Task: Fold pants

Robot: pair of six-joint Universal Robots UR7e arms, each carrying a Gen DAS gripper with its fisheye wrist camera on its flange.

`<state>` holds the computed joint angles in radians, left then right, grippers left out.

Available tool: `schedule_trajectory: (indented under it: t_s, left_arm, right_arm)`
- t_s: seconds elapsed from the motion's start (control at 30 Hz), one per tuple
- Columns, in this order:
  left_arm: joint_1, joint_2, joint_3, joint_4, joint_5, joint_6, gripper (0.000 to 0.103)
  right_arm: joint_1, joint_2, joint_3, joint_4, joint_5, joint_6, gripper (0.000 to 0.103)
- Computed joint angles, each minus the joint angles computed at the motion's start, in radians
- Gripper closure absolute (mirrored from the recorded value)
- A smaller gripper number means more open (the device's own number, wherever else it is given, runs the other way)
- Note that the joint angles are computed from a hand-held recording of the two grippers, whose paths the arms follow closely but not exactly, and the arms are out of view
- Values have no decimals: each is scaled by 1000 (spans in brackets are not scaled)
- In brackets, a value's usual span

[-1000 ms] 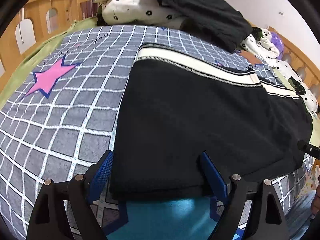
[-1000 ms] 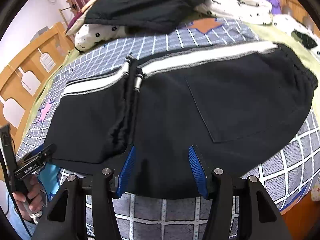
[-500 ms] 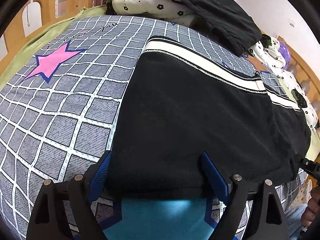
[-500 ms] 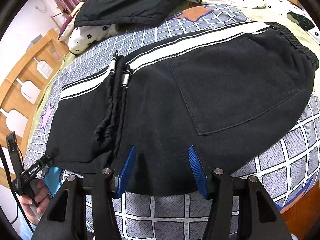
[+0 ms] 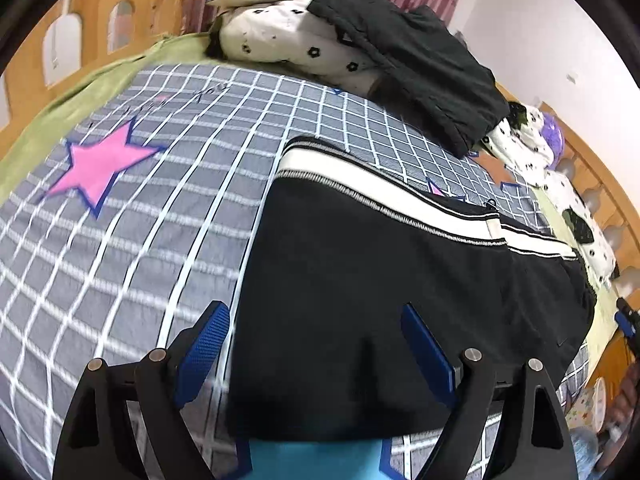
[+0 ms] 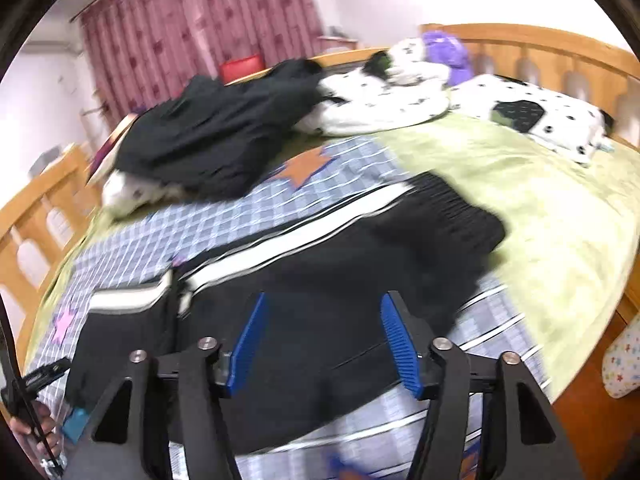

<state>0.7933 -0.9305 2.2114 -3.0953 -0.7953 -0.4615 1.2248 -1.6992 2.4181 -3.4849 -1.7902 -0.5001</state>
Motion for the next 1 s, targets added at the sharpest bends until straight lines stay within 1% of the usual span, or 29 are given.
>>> schedule_trajectory:
  t_s: [0.03, 0.07, 0.13, 0.2, 0.27, 0.4, 0.43, 0.47, 0.5, 0.53, 0.57, 0.6, 0.67, 0.7, 0.73, 0.77, 0.8, 0.83, 0.87, 0.9, 0.97, 1.0]
  left_arm:
    - [8, 8, -22, 10, -2, 30, 17]
    - [16, 16, -40, 11, -6, 58, 17]
    - [31, 23, -66, 7, -23, 100, 17]
    - [58, 30, -100, 4, -58, 137, 17]
    - [88, 42, -142, 33, -95, 160, 17]
    - [148, 76, -230, 105, -150, 216, 19]
    - [163, 84, -248, 121, -163, 219, 22]
    - [182, 91, -269, 139, -183, 218, 26]
    - [200, 96, -287, 153, -210, 219, 28]
    - [217, 101, -304, 171, -239, 219, 32]
    - [233, 106, -320, 190, -267, 219, 36]
    - [250, 113, -339, 205, -297, 220, 36]
    - [268, 121, -356, 188, -343, 249, 39]
    - [273, 123, -363, 192, -357, 251, 42]
    - [277, 124, -370, 196, -363, 238, 50]
    - [281, 122, -372, 200, -373, 222, 65]
    - [277, 117, -371, 207, -369, 200, 73]
    - [271, 112, -370, 213, -359, 188, 86]
    - [264, 103, -365, 207, -358, 179, 90]
    - [255, 93, -354, 180, -367, 166, 91]
    - [234, 74, -346, 155, -376, 145, 91]
    - [226, 68, -343, 141, -376, 150, 91]
  right_arm:
    - [-38, -26, -27, 57, 29, 13, 42]
    - [-64, -33, -55, 101, 41, 25, 42]
    - [-101, -26, -102, 159, 34, 35, 42]
    - [-134, 2, -150, 204, 15, 39, 42]
    - [-175, 30, -188, 245, 26, 57, 42]
    - [-241, 64, -222, 290, 119, 95, 42]
    - [-249, 85, -236, 292, 139, 103, 42]
    - [-250, 108, -251, 292, 139, 111, 42]
    - [-250, 127, -266, 297, 128, 116, 42]
    - [-246, 149, -277, 288, 112, 122, 42]
    - [-248, 169, -277, 240, 120, 118, 42]
    - [-248, 179, -283, 223, 122, 114, 42]
    - [-243, 190, -291, 209, 126, 113, 42]
    - [-243, 194, -295, 208, 129, 114, 45]
    - [-245, 196, -300, 209, 135, 118, 51]
    - [-247, 196, -306, 214, 136, 126, 55]
    - [-247, 194, -310, 219, 138, 134, 63]
    - [-244, 187, -308, 221, 142, 139, 72]
    - [-233, 179, -299, 205, 137, 130, 75]
    - [-213, 181, -296, 183, 119, 118, 80]
    - [-128, 198, -274, 60, 32, 43, 84]
    - [-86, 213, -277, 16, -3, 11, 85]
